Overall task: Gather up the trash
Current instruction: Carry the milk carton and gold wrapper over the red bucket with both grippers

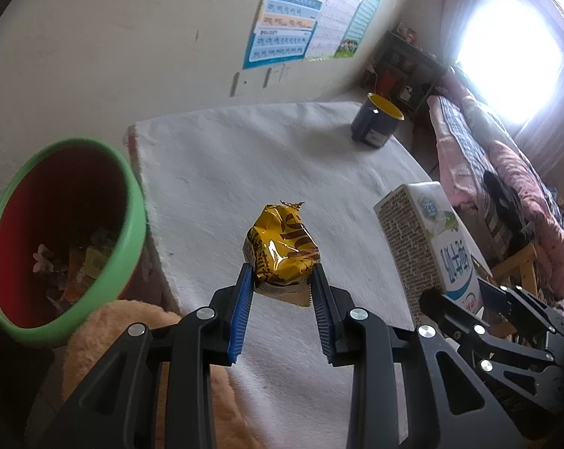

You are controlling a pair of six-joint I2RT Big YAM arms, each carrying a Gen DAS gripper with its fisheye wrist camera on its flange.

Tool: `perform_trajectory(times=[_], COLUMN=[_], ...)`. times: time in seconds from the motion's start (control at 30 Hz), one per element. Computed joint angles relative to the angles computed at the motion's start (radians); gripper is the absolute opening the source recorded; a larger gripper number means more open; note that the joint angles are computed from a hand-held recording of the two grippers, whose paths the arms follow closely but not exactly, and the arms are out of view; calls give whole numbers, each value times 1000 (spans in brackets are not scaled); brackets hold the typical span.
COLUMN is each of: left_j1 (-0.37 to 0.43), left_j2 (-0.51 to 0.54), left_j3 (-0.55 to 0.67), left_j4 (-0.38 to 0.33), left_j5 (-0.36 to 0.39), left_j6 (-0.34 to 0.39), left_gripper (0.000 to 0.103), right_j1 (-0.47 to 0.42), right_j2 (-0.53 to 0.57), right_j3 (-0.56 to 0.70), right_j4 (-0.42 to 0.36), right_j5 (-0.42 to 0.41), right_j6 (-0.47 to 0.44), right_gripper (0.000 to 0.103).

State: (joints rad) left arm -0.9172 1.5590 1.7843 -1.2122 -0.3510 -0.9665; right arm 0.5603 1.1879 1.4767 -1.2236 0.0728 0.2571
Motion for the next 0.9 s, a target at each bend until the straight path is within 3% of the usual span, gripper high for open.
perform_trajectory(times=[0.5,0.9], left_j1=[25,66], left_j2=[-108,-188], left_j3=[-84,-155], left_j4=[-10,-69], left_j5=[-113,-177], left_j6=[-30,-113], left_gripper=[29,29], right_j1=[91,155], right_j2=[83,156], right_j3=[93,176], right_j4=[-6,-6], right_j5=[24,15], right_j6=[-13,-24], right_gripper=[52,52])
